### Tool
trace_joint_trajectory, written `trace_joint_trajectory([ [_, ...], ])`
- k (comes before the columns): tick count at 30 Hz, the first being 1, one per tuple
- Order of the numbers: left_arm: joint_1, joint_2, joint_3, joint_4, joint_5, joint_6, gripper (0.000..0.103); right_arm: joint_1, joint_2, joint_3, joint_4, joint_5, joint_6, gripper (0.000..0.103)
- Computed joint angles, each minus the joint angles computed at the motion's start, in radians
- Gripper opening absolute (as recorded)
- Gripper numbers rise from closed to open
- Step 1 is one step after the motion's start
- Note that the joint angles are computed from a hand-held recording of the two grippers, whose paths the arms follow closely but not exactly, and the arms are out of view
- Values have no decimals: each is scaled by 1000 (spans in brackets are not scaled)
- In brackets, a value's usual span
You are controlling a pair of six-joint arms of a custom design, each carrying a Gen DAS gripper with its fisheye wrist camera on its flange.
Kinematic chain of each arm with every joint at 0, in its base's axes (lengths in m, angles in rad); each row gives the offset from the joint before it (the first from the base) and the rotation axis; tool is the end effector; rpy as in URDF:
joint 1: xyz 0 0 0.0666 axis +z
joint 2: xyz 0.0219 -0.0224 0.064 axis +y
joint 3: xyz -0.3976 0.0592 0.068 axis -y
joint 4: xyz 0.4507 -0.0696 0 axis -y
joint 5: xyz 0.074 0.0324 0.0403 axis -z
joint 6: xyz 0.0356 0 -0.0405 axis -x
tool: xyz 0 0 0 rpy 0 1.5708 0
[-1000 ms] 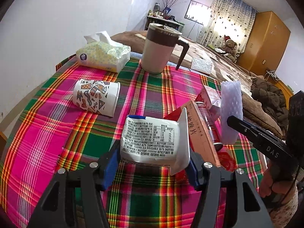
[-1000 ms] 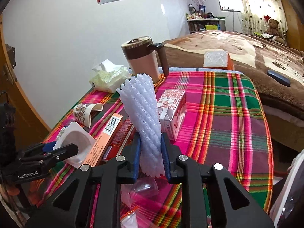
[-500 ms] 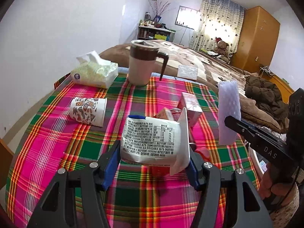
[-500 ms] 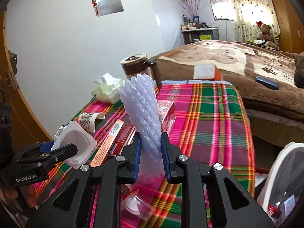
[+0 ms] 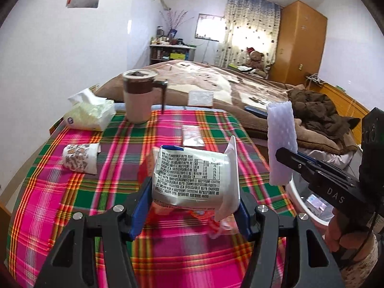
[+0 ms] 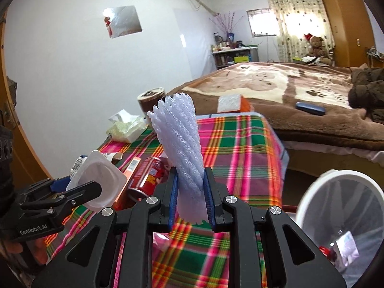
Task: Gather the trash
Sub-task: 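Carry both items over the wastebasket and open both grippers to drop them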
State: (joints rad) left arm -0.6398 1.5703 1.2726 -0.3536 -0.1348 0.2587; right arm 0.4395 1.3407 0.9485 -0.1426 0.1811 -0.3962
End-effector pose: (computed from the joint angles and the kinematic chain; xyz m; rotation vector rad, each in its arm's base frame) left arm 0.4899 -0.3591 0.3296 0.3501 2.2097 -0.3449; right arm 0.4623 0.2098 0.3052 0.0634 2.1104 0.3127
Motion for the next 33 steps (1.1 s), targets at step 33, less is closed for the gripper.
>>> trace_joint_trajectory([
  [33, -216, 253, 310, -43, 129, -138, 63, -126, -269, -228, -175, 269, -204, 21],
])
